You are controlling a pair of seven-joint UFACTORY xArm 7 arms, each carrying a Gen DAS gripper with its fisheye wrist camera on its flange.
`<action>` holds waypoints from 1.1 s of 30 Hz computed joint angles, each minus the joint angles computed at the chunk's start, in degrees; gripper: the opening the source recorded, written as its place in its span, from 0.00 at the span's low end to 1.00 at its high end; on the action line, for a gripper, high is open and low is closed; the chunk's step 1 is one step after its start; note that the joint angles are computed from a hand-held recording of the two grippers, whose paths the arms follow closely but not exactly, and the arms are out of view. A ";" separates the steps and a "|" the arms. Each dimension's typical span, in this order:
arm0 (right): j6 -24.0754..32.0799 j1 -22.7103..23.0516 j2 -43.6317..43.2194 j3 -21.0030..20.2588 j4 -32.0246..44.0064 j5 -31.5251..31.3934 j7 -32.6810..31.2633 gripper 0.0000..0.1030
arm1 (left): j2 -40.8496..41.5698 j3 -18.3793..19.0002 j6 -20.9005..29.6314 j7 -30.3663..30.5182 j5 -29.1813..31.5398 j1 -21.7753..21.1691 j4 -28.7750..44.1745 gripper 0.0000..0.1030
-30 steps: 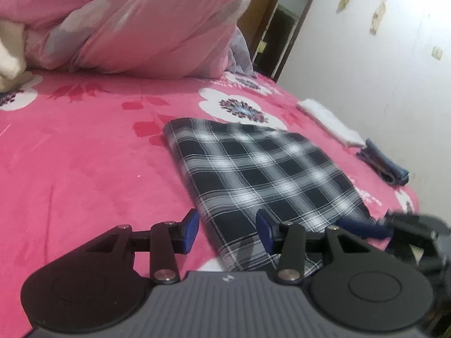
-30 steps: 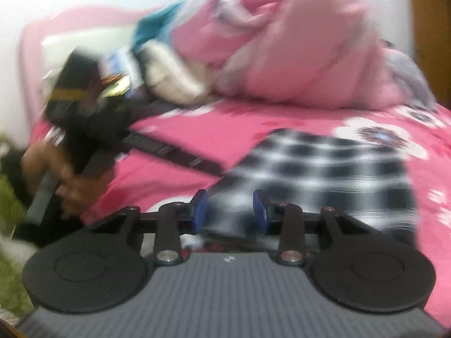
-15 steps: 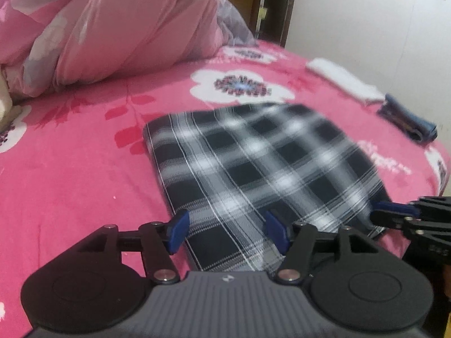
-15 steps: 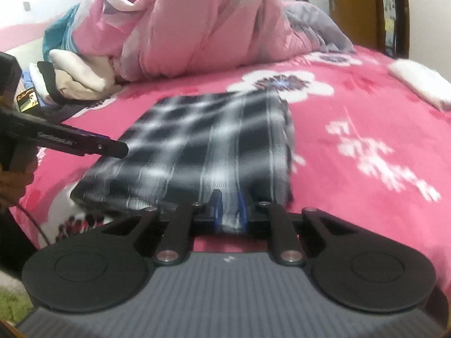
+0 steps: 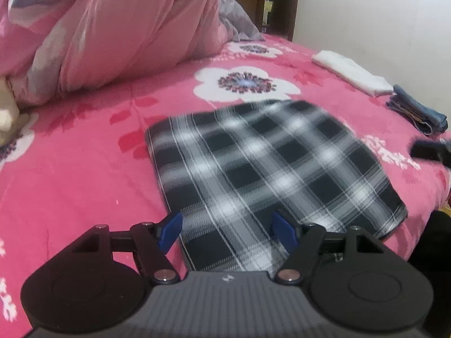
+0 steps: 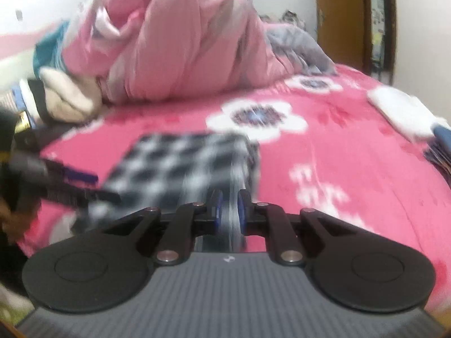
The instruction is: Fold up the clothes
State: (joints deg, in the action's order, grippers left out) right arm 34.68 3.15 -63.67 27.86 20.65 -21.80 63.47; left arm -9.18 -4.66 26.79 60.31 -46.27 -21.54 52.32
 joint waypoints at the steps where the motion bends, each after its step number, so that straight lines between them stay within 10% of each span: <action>1: -3.15 -1.61 1.56 -1.18 0.26 -1.04 -0.61 0.09 | 0.06 -0.17 -0.47 0.06 0.05 -0.10 0.19 0.73; 10: -23.50 -12.16 29.28 -10.49 10.40 -2.28 -14.54 0.09 | 4.87 -2.81 -3.02 -8.98 10.19 0.49 3.69 0.76; 26: -20.10 -0.48 51.33 -26.27 25.28 16.22 -32.51 0.08 | 9.29 -4.15 3.98 -22.90 19.58 2.98 9.42 0.89; 33: -13.50 -9.44 49.15 -22.89 24.07 3.17 -14.63 0.11 | 9.39 -4.51 3.81 -24.48 21.29 3.24 9.41 0.90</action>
State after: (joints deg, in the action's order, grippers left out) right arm 21.18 -6.29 -14.52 4.96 44.71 -18.63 48.84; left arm 0.21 -9.16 30.61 35.83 -24.98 -18.29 61.73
